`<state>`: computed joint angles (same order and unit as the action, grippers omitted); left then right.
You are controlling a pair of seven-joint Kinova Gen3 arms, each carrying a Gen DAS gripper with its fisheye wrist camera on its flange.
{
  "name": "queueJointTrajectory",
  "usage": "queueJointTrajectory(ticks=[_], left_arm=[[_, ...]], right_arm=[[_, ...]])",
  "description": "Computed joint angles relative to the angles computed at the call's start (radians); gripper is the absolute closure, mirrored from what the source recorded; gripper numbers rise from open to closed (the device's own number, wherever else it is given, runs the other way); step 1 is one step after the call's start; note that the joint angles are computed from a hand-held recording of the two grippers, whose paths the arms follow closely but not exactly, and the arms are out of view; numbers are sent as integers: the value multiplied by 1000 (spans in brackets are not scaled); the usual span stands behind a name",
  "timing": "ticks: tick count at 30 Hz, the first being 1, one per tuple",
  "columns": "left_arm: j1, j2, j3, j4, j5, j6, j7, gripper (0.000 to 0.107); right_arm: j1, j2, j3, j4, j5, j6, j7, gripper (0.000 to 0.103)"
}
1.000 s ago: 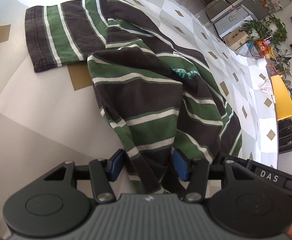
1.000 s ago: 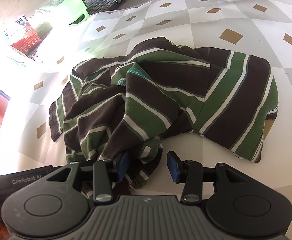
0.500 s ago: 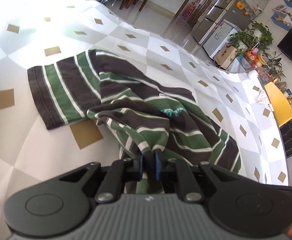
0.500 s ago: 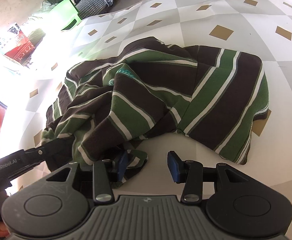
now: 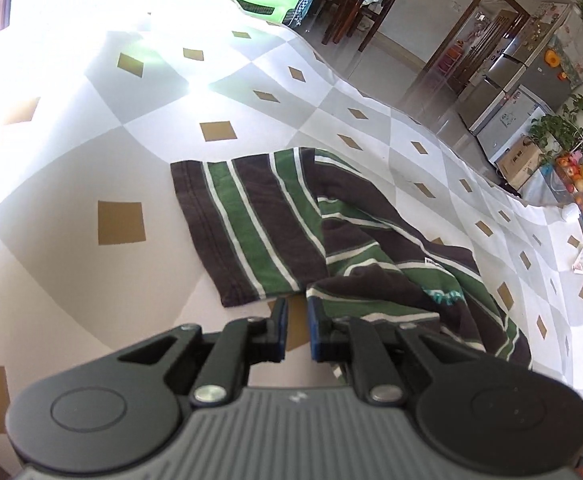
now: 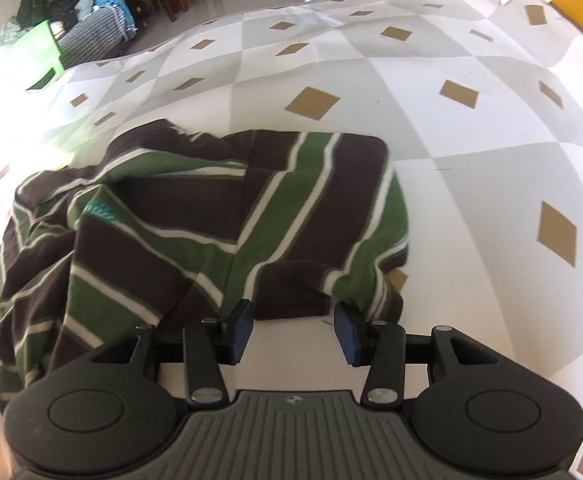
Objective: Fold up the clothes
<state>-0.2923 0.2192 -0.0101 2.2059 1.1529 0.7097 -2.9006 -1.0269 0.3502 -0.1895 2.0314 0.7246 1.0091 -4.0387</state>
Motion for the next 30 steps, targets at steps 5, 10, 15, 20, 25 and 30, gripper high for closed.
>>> queueJointTrajectory(ticks=[5, 10, 15, 20, 25, 30], left_arm=[[-29, 51, -2, -33, -87, 108, 47, 94], [-37, 92, 13, -42, -131, 189, 82, 89], [-38, 135, 27, -45, -156, 258, 122, 64], [-19, 161, 39, -30, -143, 243, 136, 59], [6, 167, 52, -11, -110, 186, 124, 59], [25, 163, 60, -4, -114, 153, 128, 59]], right_arm=[[-22, -49, 0, 33, 59, -72, -53, 59], [0, -43, -47, 17, 131, -162, 77, 58], [-50, -33, -15, 53, 251, -238, -21, 58], [-62, -17, 0, 77, 338, -254, -151, 57], [-38, 6, -9, 64, 362, -261, -151, 57], [-39, 34, -2, 33, 348, -249, -89, 57]])
